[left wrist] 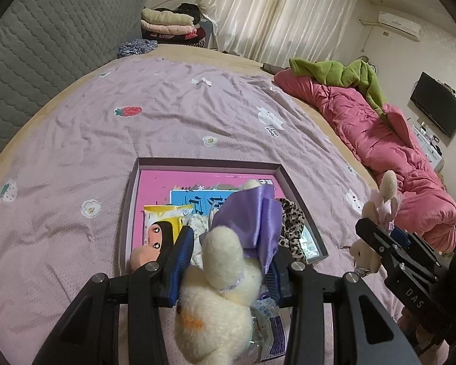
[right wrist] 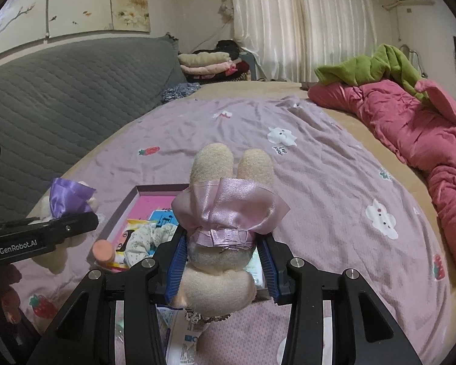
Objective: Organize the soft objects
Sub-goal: 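Carry the purple-bowed bunny over the tray while right carries the pink-bowed bunny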
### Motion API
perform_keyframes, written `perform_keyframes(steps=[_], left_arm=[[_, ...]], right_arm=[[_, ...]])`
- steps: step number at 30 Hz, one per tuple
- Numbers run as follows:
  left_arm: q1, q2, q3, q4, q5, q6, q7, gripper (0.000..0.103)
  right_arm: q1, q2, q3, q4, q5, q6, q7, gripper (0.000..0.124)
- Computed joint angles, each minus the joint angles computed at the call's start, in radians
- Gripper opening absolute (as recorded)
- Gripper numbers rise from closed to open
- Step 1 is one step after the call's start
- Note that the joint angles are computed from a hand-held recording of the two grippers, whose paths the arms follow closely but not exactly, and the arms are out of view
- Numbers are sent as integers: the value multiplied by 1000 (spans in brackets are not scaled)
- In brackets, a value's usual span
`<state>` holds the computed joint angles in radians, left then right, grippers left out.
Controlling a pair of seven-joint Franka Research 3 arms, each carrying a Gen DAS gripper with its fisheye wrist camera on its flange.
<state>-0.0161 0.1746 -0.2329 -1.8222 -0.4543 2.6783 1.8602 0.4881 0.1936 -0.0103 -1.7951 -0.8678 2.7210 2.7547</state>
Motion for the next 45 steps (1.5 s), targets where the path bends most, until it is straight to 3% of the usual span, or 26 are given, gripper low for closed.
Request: perform_keyframes(steps=[6, 18, 27, 45], left_arm=[[-7, 57, -2, 60, 48, -12, -46, 43], [-20, 188, -24, 170, 186, -82, -140, 43], [-24, 266, -33, 228, 256, -121, -184, 43], [-45, 334, -24, 305, 351, -185, -255, 44]], right_arm=[[-6, 33, -8, 31, 34, 2, -39, 46], [5, 167, -42, 139, 253, -40, -256, 46], [22, 237, -73, 177, 374, -44, -350, 46], [42, 280, -105, 193, 477, -14, -419, 50]])
